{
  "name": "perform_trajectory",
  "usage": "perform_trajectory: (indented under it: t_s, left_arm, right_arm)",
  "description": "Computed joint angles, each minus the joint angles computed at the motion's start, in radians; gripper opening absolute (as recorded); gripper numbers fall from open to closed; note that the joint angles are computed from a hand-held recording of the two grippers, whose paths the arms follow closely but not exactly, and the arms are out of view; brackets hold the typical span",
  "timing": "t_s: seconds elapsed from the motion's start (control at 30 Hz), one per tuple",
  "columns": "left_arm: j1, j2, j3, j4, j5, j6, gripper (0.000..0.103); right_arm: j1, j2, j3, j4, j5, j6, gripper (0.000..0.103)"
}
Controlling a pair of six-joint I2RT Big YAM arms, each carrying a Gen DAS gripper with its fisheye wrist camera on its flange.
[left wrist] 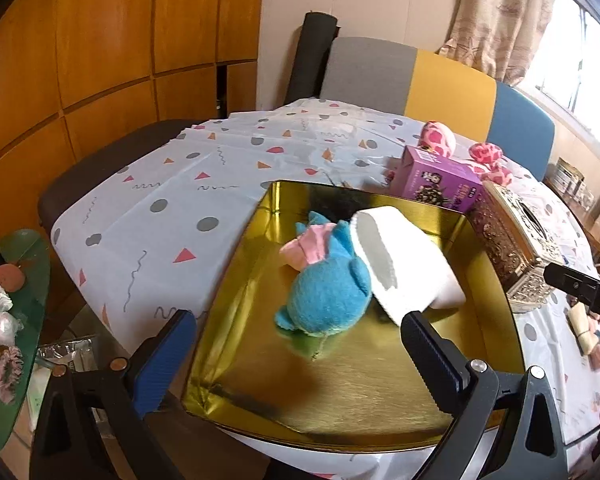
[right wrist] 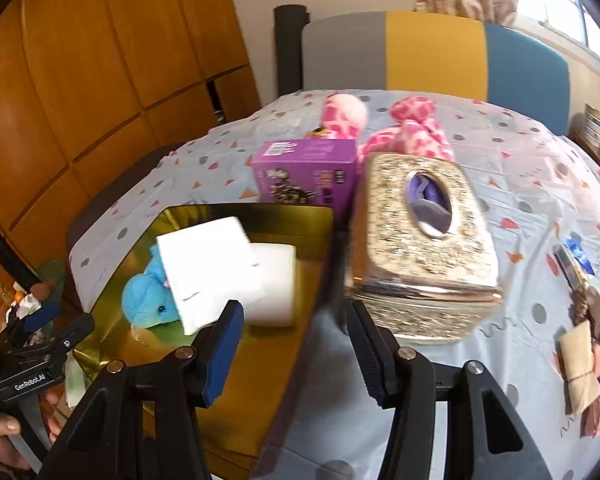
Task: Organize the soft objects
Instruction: 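Move both grippers from the gold tray toward the remaining soft items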
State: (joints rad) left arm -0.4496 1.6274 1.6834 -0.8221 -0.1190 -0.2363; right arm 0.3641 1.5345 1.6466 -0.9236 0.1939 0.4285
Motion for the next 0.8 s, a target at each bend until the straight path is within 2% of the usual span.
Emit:
perform_trajectory:
  t_s: [0.33,0.47,0.67,0.8]
  left_arm:
    - [-0.034,0.012,0.02,-0.025,-0.046,0.057,0.103]
    - [-0.04,0.013,0.027,-0.03,-0.036,0.062,0.103]
    - [-0.059,0.019,0.037,-0.034,-0.053,0.088,0.103]
    - [-0.076,0.023,0.04,-0.034,-0.07,0.108,0.103]
  right_arm:
    - [-0.071,-0.106,-0.112,0.001,0.072,0.037,0.054]
    - [-0.11,-0.152,-0.152,-0.011,0.111,0.04,0.054]
    - [-0.197,-0.232,-0.214,-0.055,0.185,0.041,0.054]
    - [-0.266,-0.292,-0.267,-0.066,0.229,0.072,0.054]
